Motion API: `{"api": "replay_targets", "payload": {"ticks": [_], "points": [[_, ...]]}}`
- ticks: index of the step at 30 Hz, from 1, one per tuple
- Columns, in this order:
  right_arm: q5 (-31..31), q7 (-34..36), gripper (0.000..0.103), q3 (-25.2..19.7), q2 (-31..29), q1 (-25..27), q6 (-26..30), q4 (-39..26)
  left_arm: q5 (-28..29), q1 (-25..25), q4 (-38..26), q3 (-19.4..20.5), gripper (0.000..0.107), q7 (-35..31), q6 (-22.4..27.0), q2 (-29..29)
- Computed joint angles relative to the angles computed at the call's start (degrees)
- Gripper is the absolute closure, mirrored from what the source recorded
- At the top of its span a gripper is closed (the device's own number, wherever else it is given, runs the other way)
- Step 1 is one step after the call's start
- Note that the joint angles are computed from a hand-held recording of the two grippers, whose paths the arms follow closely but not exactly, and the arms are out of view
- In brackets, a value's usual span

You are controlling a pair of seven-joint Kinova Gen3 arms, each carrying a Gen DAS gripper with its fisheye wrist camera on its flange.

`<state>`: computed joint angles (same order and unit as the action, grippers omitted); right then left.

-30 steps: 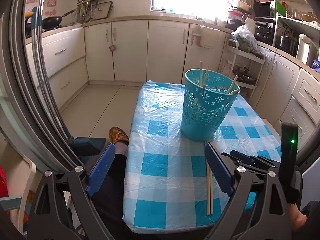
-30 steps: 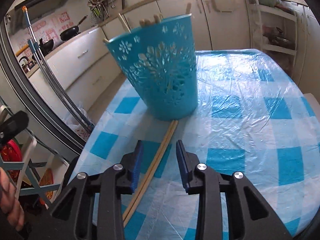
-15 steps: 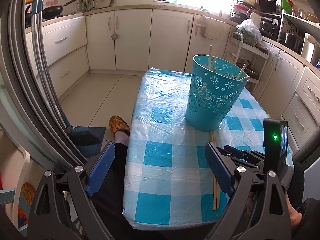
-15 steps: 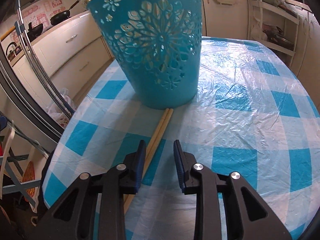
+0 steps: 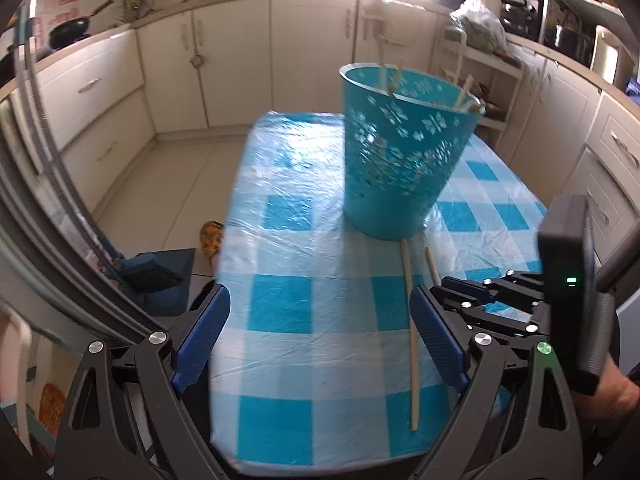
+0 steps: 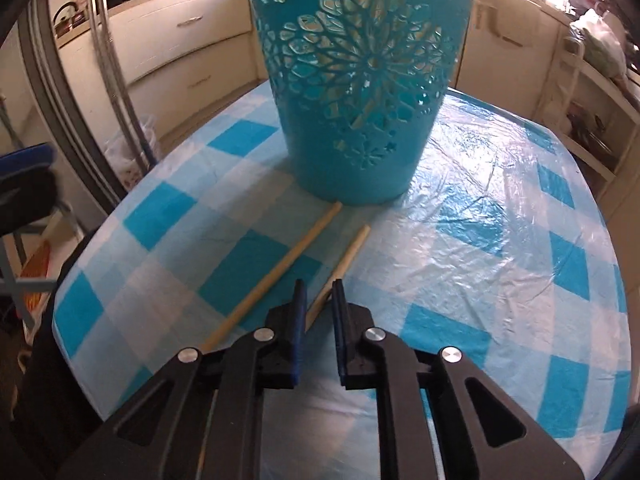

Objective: Organize utensils
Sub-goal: 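Lower the left gripper onto a loose chopstick and close on it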

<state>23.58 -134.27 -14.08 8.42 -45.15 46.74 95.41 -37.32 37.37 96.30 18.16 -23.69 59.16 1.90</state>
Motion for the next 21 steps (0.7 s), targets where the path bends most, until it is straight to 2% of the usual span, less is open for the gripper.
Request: {"api": "replay_targets", "payload": {"ticks": [4,7,10,14,16,21], "points": [[-5.23,1.30,0.091,0.55,-4.22,4.33,-6.41,5.98,4.00,-0.43,-2.95,-1.47,0.020,-5.70,-3.55,5.29],[-8.66,1.02,0.094,0.46,-6.61,7.24,-11.23,9.89,4.30,1.51,-6.24,-3.06,0.021,-7.74,-3.00,10.03],[-9.23,-0.11,0.094,-0.39,-7.70,8.72,-13.90,11.91,2.33,4.85,-9.06,-5.26,0.034,-8.06,-1.15,14.00],[-11.72,1.37,0.094,-0.81,-7.84,10.15,-14.06,11.73,3.80,6.05,-10.53,-7.78,0.056,-9.27,-1.25,16.27],[-11.67,1.59,0.092,-0.93,-7.88,10.49,-13.38,11.32,4.39,6.32,-10.41,-8.68,0.059,-9.77,-2.15,16.61],[-9.76,1.42,0.092,-1.19,-6.30,10.09,-10.28,8.58,5.68,6.66,-8.34,-9.77,0.100,-8.42,-5.30,15.47]]}}
